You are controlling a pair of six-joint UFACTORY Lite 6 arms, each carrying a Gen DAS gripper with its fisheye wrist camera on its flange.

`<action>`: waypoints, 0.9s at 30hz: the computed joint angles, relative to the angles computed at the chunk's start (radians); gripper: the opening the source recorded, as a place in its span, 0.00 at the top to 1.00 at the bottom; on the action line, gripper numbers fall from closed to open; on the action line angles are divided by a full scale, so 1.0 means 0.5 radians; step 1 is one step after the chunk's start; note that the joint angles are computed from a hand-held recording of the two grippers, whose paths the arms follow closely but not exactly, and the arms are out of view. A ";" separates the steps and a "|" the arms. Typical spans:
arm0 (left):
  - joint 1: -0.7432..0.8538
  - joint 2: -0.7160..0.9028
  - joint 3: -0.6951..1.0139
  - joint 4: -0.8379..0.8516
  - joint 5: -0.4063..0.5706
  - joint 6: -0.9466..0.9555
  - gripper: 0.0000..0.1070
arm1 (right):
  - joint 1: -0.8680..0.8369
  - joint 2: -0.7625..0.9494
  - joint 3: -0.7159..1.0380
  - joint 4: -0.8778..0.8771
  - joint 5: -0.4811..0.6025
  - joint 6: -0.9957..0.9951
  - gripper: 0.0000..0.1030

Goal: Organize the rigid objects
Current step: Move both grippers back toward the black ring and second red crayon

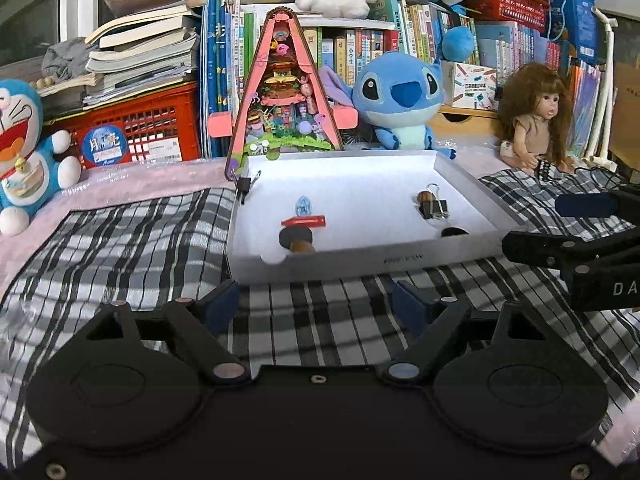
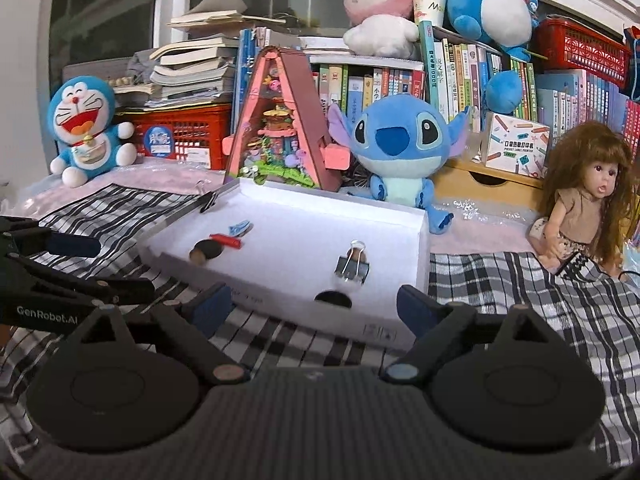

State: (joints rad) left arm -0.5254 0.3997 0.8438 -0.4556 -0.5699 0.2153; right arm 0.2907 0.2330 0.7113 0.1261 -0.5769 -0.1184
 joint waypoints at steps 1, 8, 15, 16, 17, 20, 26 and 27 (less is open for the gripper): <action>-0.009 -0.024 -0.039 0.014 -0.013 -0.026 0.23 | 0.007 -0.024 -0.036 0.003 -0.013 -0.001 0.08; -0.141 -0.132 -0.264 -0.042 -0.174 -0.048 0.23 | 0.064 -0.155 -0.241 0.024 -0.088 0.016 0.08; -0.270 -0.132 -0.405 -0.098 -0.320 -0.088 0.22 | 0.123 -0.216 -0.403 0.086 -0.188 -0.036 0.07; -0.280 -0.128 -0.422 -0.097 -0.336 -0.108 0.22 | 0.127 -0.217 -0.423 0.091 -0.205 -0.041 0.07; -0.287 -0.124 -0.436 -0.093 -0.349 -0.129 0.22 | 0.133 -0.219 -0.440 0.101 -0.218 -0.051 0.07; -0.304 -0.109 -0.483 -0.066 -0.391 -0.200 0.22 | 0.149 -0.220 -0.507 0.130 -0.276 -0.079 0.07; -0.376 -0.065 -0.571 -0.072 -0.488 -0.254 0.22 | 0.145 -0.202 -0.616 0.132 -0.369 -0.071 0.07; -0.392 -0.058 -0.580 -0.076 -0.494 -0.260 0.22 | 0.143 -0.194 -0.633 0.132 -0.384 -0.068 0.07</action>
